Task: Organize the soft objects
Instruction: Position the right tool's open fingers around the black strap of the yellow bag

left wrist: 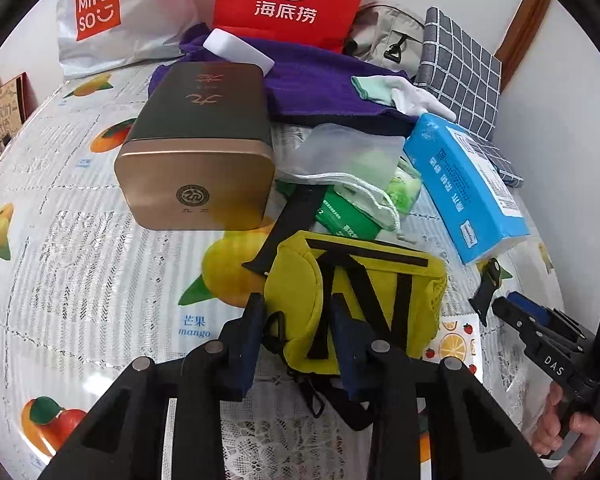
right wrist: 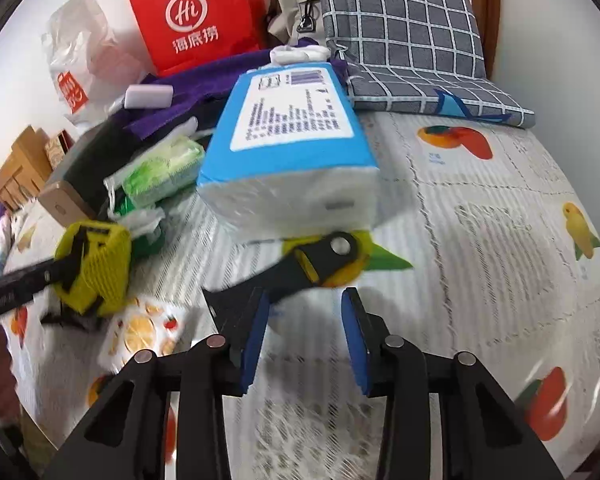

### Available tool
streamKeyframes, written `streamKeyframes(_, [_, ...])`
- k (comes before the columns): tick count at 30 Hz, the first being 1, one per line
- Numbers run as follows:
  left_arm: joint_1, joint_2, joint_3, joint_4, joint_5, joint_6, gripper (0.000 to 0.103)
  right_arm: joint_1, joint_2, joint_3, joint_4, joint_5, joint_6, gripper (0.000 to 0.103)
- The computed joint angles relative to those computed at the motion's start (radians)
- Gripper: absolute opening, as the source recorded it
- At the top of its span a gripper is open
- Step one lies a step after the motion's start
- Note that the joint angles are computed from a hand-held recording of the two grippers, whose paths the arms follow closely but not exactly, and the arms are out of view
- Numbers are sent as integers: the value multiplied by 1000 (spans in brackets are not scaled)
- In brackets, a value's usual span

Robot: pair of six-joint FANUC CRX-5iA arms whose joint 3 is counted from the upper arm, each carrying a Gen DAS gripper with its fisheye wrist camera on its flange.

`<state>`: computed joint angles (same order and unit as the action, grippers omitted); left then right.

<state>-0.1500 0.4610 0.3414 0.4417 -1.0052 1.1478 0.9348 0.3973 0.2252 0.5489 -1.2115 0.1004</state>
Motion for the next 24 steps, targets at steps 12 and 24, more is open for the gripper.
streamKeyframes(12, [3, -12, -4, -26, -5, -3, 31, -16, 44, 47, 19, 19, -97, 66])
streamKeyframes(24, [19, -43, -50, -1, 23, -1, 21, -15, 57, 40, 61, -3, -5, 47])
